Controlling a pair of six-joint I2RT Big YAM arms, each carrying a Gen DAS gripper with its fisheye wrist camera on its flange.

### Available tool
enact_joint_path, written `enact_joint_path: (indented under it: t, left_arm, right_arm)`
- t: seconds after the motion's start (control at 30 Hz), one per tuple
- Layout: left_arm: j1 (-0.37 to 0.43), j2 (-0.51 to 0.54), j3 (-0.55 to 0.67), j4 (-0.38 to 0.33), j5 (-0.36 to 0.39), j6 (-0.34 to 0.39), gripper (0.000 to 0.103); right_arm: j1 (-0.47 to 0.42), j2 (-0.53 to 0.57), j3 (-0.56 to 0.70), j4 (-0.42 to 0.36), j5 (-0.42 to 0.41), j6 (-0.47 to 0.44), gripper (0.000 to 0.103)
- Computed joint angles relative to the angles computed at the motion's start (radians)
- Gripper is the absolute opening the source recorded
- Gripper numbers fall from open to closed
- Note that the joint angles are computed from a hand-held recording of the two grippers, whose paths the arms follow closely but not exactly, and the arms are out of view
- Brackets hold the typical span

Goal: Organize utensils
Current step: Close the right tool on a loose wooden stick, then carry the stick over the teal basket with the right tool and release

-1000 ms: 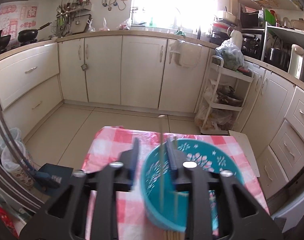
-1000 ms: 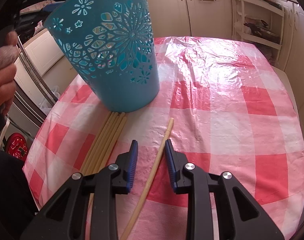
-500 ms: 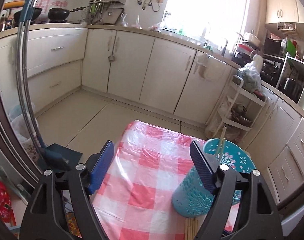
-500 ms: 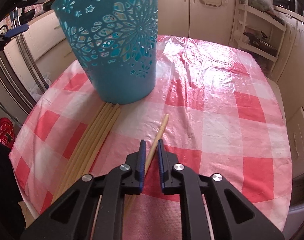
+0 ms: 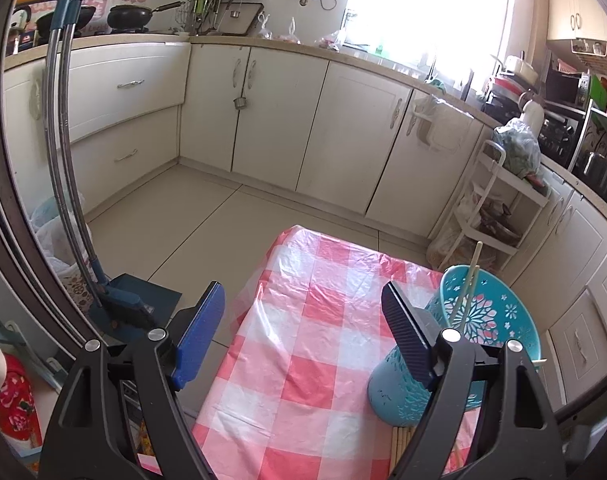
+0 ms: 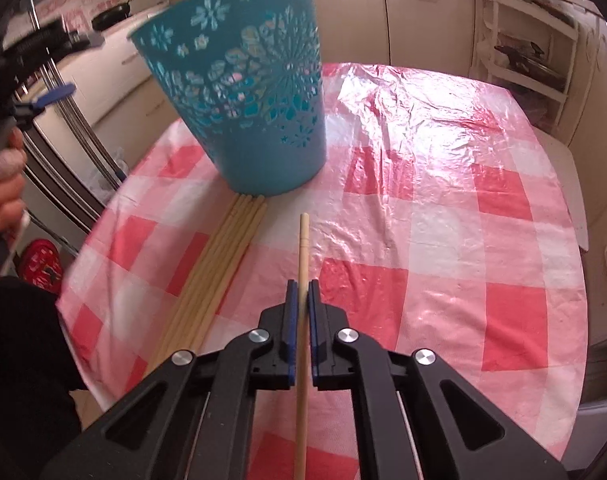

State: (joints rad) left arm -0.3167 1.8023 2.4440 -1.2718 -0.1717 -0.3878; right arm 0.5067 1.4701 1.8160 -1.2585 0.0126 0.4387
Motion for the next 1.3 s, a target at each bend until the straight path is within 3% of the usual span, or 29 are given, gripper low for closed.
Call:
enact_joint_path:
  t: [0.23,0.37,0.43,0.6,0.77,0.83,1.0,1.3]
  left_arm:
    - [-0.005,0.023,0.027,-0.038,-0.012,-0.001,0.077]
    - [-0.005,0.021,0.019,-0.039,-0.019,-0.003,0.077]
    - [-0.003,0.016,0.011,-0.036,-0.022,-0.009,0.077]
    - [0.000,0.011,0.004,-0.030,-0.029,-0.019,0.078]
    - [0.004,0.008,0.003,-0.026,-0.025,-0.025,0.079]
    - [0.005,0.007,0.003,-0.023,-0.024,-0.025,0.080]
    - [0.006,0.011,0.011,-0.026,-0.014,-0.031,0.080]
    - [0.008,0.011,0.013,-0.029,-0.014,-0.036,0.082]
  right_arm:
    - [-0.024,-0.122,-0.033,0.187,-0.190,0.109,0.006]
    - [-0.031,-0.101,0.071,0.291,-0.238,0.167,0.006]
    - [-0.029,-0.057,0.159,0.324,-0.219,0.176,0.006]
    - [-0.027,0.142,0.473,0.307,-0.079,0.139,0.006]
    - [-0.030,0.359,0.771,0.244,0.116,0.123,0.006]
    - [-0.035,0.409,0.828,0.226,0.164,0.135,0.006]
    - [-0.039,0.466,0.879,0.185,0.211,0.146,0.006]
    - [-0.024,0.398,0.720,0.190,0.194,0.112,0.006]
